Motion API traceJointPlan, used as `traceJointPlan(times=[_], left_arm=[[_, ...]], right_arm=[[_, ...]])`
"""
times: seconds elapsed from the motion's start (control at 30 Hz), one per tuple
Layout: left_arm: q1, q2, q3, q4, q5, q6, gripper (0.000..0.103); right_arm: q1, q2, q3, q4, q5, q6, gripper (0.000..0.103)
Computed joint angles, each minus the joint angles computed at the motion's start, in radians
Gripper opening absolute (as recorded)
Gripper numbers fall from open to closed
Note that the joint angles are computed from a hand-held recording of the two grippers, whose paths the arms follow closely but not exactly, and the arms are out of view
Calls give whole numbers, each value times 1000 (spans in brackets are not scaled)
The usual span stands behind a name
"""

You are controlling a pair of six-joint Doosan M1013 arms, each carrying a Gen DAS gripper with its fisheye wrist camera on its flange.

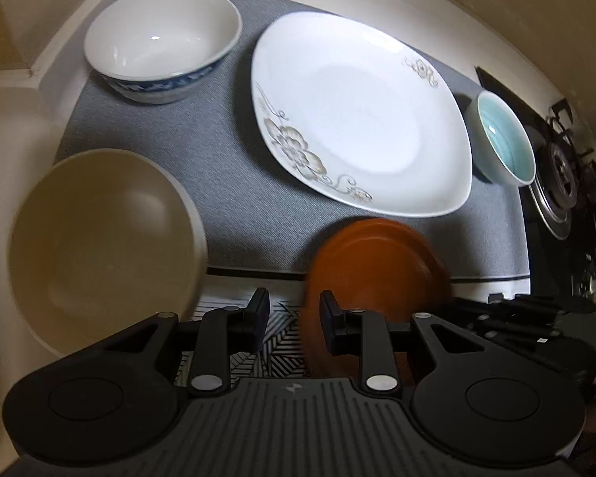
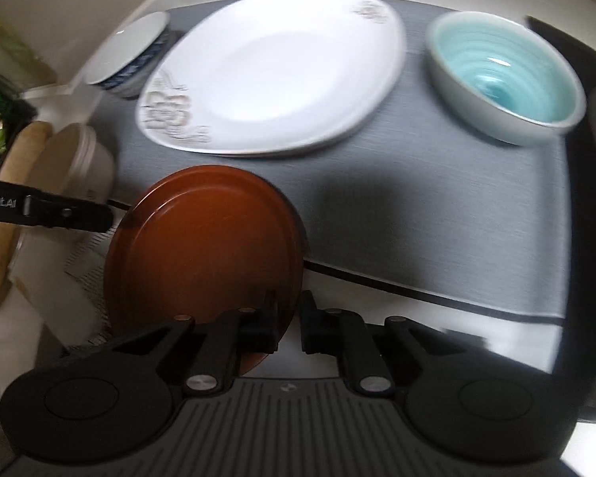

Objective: Organize plates and bowls
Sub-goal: 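Move the left gripper to the brown round plate and grasp its rim, then lift the brown plate with the left gripper over the stacked white plates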

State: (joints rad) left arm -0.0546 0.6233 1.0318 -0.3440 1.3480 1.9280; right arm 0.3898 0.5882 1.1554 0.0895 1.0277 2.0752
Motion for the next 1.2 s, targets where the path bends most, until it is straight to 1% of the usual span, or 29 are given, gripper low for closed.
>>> traceJointPlan(times=[0.07, 0.1, 0.13, 0.17, 0.23, 0.3, 0.33, 0.4, 0.43, 0.47, 0.5, 0.53, 0.57, 0.6, 0.63, 0.7, 0.83, 0.87, 0.9, 0.93, 1.03, 1.2], left_arm=[[-4, 5, -5, -11, 16, 8, 32], [-6, 6, -5, -11, 22, 13, 35], [-9, 5, -2, -7, 21, 19, 45], [-14, 4, 1, 3, 21, 23, 60], [-23, 0, 13, 17, 11, 23, 72], [-29, -4, 26, 21, 5, 41, 72], [-32, -5, 32, 21, 2, 53, 69], [-41, -3, 39, 39, -2, 56, 59], [-46, 2, 39, 53, 2, 55, 44], [-51, 6, 38, 69, 4, 48, 34], [-51, 0, 46, 68, -16, 51, 32], [-51, 0, 46, 61, -17, 69, 23], [-52, 3, 44, 53, -8, 83, 12], [-52, 5, 43, 50, -1, 84, 9], [-52, 3, 47, 50, -5, 73, 8], [-48, 2, 51, 38, 2, 75, 8], [-43, -3, 73, 20, -21, 47, 8], [-43, -4, 75, 20, -22, 37, 8], [-44, -3, 73, 19, -18, 24, 8], [-45, -2, 70, 26, -11, 10, 7], [-52, -12, 69, 59, -6, -25, 7], [-26, -19, 31, -19, 40, -50, 7]], right_arm=[[-3, -12, 20, -12, -4, 30, 11], [-11, -22, 35, 17, -18, 29, 14], [-17, -31, 52, 51, -42, 25, 15], [-21, -39, 67, 65, -58, 30, 17], [-19, -46, 78, 60, -59, 49, 22], [-18, -47, 83, 63, -61, 52, 34], [-17, -51, 88, 66, -70, 55, 37], [-15, -53, 94, 78, -85, 43, 42], [-12, -50, 89, 68, -84, 37, 42], [-8, -48, 86, 55, -83, 29, 42], [-5, -44, 80, 44, -80, 26, 42], [-2, -43, 77, 36, -77, 27, 42], [-1, -44, 78, 32, -79, 29, 42], [0, -42, 75, 28, -77, 33, 42], [2, -41, 72, 18, -70, 40, 41], [6, -37, 63, -8, -53, 48, 34], [14, -42, 74, -43, -70, 33, 32], [20, -39, 68, -69, -64, 27, 28], [26, -35, 59, -97, -52, 22, 17], [30, -31, 52, -109, -40, 19, 14], [23, -39, 56, -70, -51, 37, 12], [21, -66, 59, -73, -71, 45, 12]])
